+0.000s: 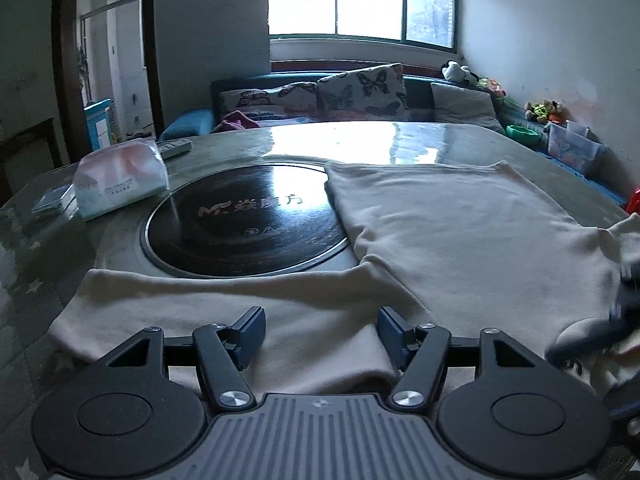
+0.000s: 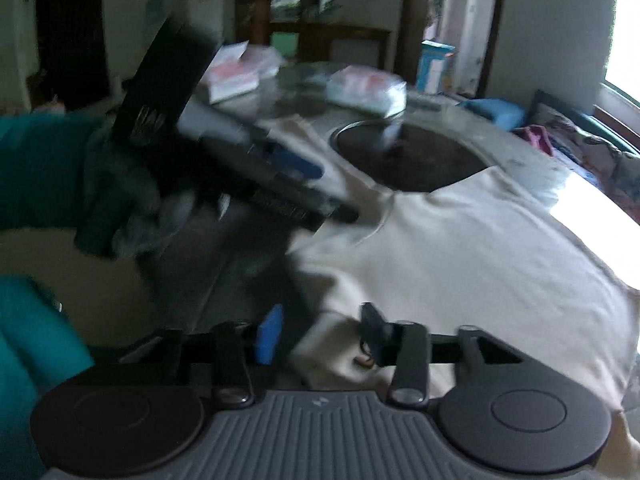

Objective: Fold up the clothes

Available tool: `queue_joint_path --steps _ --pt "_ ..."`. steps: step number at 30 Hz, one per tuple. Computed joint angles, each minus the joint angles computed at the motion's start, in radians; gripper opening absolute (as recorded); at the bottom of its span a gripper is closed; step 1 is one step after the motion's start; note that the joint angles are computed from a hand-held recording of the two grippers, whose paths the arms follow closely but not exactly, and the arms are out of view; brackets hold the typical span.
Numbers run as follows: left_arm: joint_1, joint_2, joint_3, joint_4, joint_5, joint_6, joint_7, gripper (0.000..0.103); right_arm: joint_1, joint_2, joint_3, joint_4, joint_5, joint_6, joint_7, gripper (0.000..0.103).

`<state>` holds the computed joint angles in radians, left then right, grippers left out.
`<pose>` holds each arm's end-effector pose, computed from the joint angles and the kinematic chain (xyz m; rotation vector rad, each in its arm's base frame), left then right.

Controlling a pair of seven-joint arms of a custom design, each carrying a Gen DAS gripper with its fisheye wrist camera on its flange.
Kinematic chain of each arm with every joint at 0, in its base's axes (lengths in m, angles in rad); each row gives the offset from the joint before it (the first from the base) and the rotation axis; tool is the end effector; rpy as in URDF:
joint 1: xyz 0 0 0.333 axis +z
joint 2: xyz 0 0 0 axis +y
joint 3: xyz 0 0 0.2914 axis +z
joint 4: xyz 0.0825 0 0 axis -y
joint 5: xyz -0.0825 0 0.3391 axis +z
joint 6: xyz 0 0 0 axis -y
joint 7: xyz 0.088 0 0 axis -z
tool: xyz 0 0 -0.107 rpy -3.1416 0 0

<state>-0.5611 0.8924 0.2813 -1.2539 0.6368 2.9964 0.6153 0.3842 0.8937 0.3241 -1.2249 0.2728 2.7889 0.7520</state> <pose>0.6702 -0.3142 0.3253 -1.5630 1.7665 -0.8895 0.6260 0.4060 0.3310 -2.3160 0.5621 -0.3241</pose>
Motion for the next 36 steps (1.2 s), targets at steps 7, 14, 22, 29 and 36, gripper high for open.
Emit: queue_joint_path --steps 7,14,22,29,36 --pt "-0.040 -0.036 0.080 -0.073 0.050 0.008 -0.098 0.071 -0.022 -0.027 0.011 -0.046 -0.006 0.005 -0.023 0.010" --pt "-0.070 -0.086 0.135 -0.150 0.155 0.015 -0.205 0.075 -0.054 -0.019 0.055 -0.019 0.029 -0.063 -0.102 0.022" --pt "-0.057 -0.141 0.132 -0.204 0.236 -0.080 -0.361 0.075 -0.002 0.114 0.012 0.225 0.096 -0.128 -0.052 0.023" --pt "0.019 -0.133 0.052 -0.144 0.258 -0.240 -0.395 0.076 0.022 0.127 0.005 0.238 0.082 -0.202 -0.130 0.034" --pt "0.096 -0.102 -0.021 -0.078 0.318 -0.256 -0.451 0.048 0.026 0.115 -0.013 0.229 0.111 -0.152 -0.080 0.034"
